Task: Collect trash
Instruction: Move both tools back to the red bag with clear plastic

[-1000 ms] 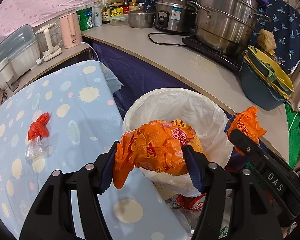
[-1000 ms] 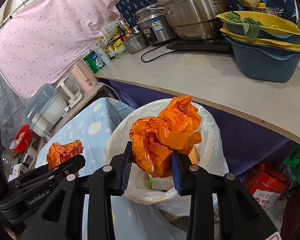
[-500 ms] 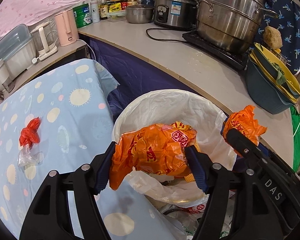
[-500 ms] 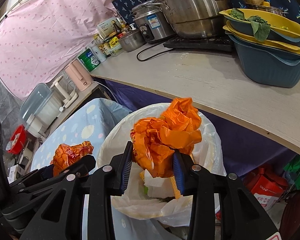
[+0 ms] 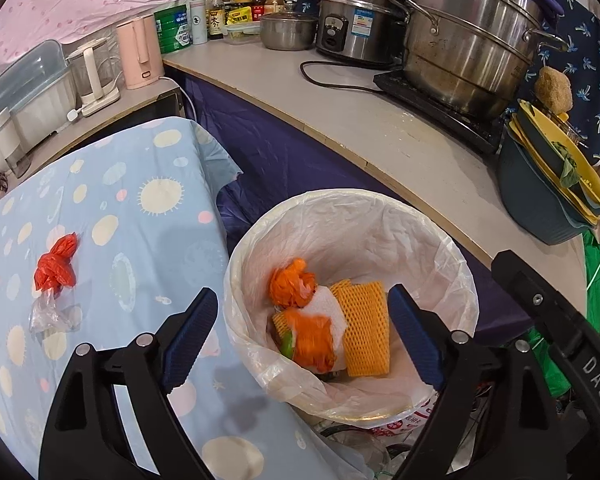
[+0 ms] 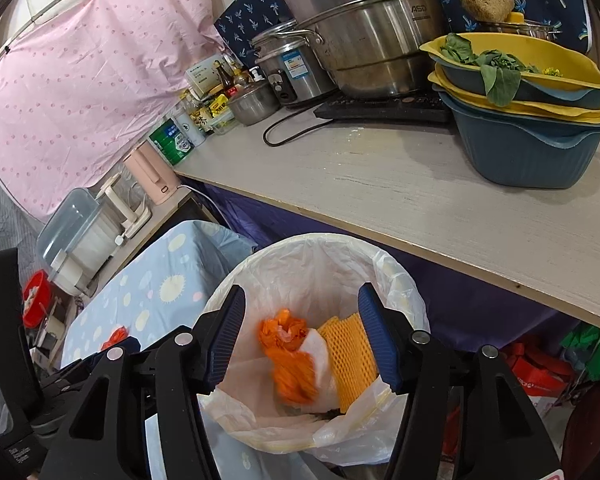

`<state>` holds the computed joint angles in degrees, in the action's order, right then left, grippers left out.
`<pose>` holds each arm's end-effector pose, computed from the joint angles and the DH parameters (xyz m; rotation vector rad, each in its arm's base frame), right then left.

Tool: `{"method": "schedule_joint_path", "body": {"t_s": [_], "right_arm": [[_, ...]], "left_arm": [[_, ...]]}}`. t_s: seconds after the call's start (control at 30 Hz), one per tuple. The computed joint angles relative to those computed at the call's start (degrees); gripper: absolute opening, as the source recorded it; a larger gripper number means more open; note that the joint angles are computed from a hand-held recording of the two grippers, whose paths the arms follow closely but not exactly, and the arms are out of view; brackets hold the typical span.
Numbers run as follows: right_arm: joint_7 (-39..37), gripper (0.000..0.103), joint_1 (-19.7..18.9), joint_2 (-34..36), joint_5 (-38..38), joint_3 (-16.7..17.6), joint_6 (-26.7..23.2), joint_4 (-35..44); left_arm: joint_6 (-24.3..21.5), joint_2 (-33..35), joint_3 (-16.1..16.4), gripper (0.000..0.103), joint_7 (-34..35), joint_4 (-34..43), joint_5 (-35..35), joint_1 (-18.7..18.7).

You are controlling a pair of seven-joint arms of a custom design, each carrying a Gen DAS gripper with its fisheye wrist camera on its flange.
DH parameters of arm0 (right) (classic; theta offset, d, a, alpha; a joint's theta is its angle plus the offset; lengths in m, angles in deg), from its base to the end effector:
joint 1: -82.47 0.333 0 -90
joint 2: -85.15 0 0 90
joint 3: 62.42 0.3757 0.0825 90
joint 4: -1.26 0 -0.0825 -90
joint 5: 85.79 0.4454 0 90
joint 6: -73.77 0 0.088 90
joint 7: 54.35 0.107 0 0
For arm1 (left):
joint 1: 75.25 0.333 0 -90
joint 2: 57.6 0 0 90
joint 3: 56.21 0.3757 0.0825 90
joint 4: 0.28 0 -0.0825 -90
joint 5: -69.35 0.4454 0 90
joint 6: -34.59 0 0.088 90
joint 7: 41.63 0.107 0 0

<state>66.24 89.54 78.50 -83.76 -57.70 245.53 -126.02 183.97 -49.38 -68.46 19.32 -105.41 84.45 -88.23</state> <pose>0.5898 0.1224 0.5609 -1.3038 1.8773 -0.4286 0.6435 -0.3001 0.5592 -1.7955 1.9937 -0.7603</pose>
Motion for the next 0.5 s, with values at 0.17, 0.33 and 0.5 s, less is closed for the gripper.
{"method": "schedule_joint_path", "body": {"t_s": [0.17, 0.33, 0.5], "right_arm": [[0.8, 0.057, -0.3, -0.5, -0.9, 0.5, 0.2, -0.1], [1.4, 0.058, -0.3, -1.1, -1.7, 1.1, 0.1, -0.1], [1.5, 0.058, 0.2, -1.1, -2.3, 1.7, -0.1, 0.5]], "left_arm": [[0.5, -1.2, 0.3, 0.083, -0.7, -1.0, -1.0, 0.6], [1.2, -2.8, 0.7, 0.083, -1.6, -2.5, -1.3, 1.3], [2.2, -4.8, 1.0, 0.083, -2.4, -4.5, -1.3, 2.0]]}}
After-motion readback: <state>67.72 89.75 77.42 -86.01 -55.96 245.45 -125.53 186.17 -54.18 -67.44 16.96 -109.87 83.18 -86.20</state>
